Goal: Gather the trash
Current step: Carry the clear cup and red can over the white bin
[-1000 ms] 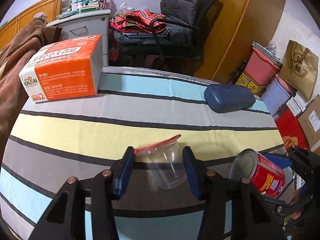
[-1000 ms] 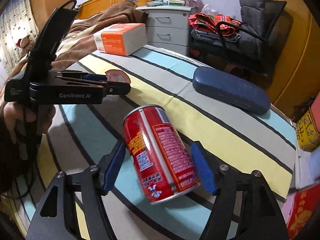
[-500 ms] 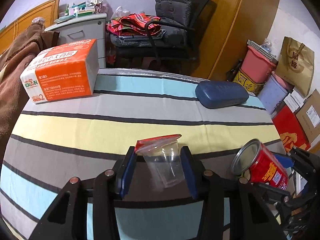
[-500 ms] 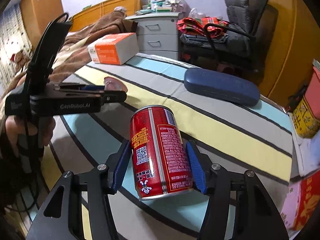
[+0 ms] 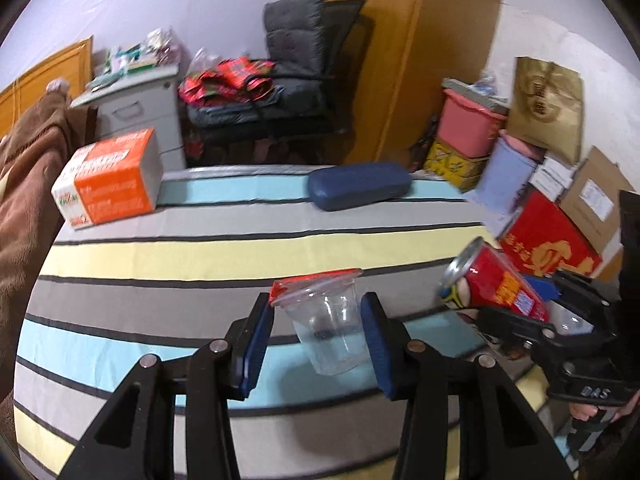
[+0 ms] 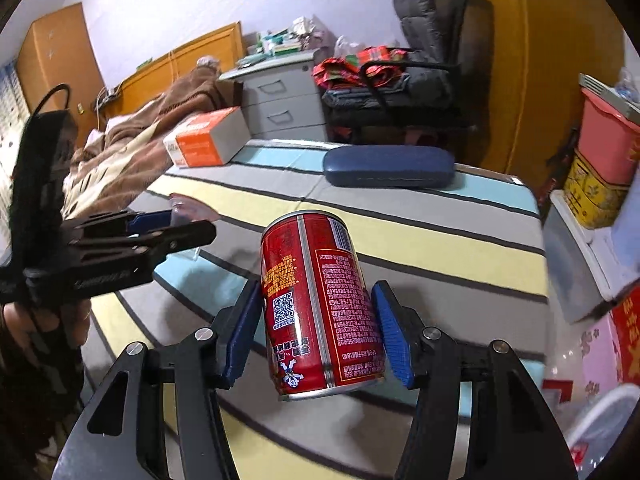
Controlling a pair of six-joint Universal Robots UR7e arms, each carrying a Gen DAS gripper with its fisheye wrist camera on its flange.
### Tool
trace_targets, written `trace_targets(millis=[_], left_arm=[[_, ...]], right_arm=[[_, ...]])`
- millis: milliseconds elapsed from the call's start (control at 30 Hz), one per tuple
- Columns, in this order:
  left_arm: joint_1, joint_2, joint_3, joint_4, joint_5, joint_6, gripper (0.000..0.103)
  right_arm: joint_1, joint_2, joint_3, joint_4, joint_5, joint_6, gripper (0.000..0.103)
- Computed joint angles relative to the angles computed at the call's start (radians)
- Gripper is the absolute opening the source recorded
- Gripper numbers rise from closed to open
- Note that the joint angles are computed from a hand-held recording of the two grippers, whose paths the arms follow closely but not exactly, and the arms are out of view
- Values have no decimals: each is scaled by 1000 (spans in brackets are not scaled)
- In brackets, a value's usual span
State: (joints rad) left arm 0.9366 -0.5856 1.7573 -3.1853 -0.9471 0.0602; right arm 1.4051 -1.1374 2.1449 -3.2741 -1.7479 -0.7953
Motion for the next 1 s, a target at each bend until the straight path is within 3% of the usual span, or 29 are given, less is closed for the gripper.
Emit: trace_targets(millis=[533, 1000], left_arm=[[-172, -47, 148, -115, -28, 11, 47], [-305, 15, 151, -116, -100, -2, 47]], right_arm=[[-65, -211, 184, -135, 79, 35, 58], [-164, -372, 317, -276, 104, 57, 58]])
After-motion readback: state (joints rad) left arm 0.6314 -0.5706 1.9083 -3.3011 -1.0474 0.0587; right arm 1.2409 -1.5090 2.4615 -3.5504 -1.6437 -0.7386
